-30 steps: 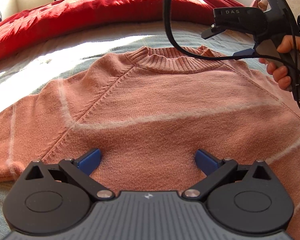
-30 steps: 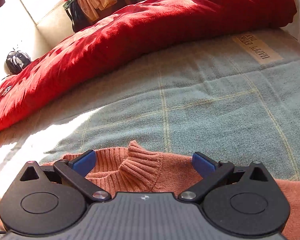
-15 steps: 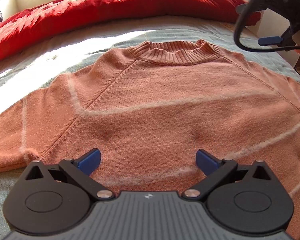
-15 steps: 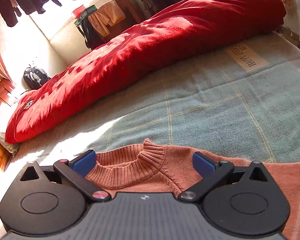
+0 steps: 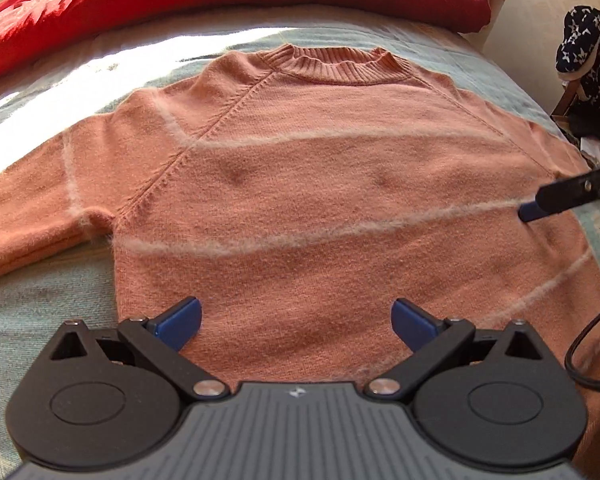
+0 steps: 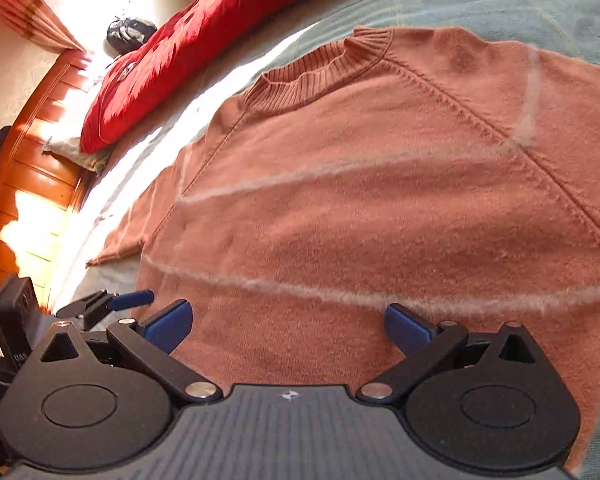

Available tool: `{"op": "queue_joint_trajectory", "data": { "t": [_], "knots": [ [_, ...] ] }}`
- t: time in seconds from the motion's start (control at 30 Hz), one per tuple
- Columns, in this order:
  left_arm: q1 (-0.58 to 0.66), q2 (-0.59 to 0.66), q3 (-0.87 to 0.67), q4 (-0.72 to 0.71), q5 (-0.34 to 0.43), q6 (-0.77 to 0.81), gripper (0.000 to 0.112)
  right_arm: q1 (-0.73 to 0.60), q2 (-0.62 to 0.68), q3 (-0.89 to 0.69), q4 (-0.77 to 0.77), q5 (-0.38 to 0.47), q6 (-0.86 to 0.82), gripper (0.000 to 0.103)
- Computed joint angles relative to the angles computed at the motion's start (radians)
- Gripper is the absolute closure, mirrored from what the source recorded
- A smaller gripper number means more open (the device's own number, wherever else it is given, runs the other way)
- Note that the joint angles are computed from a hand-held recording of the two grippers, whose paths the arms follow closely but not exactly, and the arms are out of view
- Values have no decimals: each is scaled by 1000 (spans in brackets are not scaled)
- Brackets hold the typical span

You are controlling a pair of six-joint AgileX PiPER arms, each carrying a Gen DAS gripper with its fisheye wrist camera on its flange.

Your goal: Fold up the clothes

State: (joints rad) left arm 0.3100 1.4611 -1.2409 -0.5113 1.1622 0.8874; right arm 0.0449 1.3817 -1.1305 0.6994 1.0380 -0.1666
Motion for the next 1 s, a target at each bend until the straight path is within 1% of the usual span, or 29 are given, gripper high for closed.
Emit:
{"op": "queue_joint_trajectory", "data": {
  "t": [0.07,0.13,0.23,0.3,0.37,0.5,0.53,0.6,0.67,0.73,0.83,0.9,0.93,0.97,1.0],
  "knots": [
    [34,61,-86,-57,-13,17,11,53,-27,42,-38,-67,19,0],
    [39,158,-194,-106,-42,15,11,62,-41,77,-33,-118,44,0],
    [28,306,-342,-149,-85,0,12,30,-58,120,27,-161,90,0],
    [27,393,-433,-146,-82,-41,12,20,-64,133,45,-179,129,0],
    [48,440,-471,-145,-69,-99,12,29,-66,136,34,-198,169,0],
    [139,499,-527,-155,-26,-214,13,114,-78,141,-82,-274,273,0],
    [172,507,-534,-160,-25,-225,13,146,-79,137,-133,-291,313,0],
    [238,530,-561,-166,-19,-254,13,220,-67,104,-275,-294,417,0],
    [298,559,-602,-164,-12,-289,13,297,-38,51,-426,-261,511,0],
    [343,585,-658,-134,-20,-320,13,372,1,-10,-563,-203,571,0],
    [381,643,-776,-55,-44,-394,13,480,79,-113,-729,-78,595,0],
    [390,687,-870,-4,-44,-485,13,518,131,-189,-778,12,583,0],
    [399,720,-937,0,-27,-540,13,532,157,-228,-795,57,574,0],
    [409,755,-1007,-12,-3,-586,13,534,182,-270,-796,101,575,0],
    [420,788,-1062,-60,27,-602,13,528,207,-316,-786,143,583,0]
  ]
}}
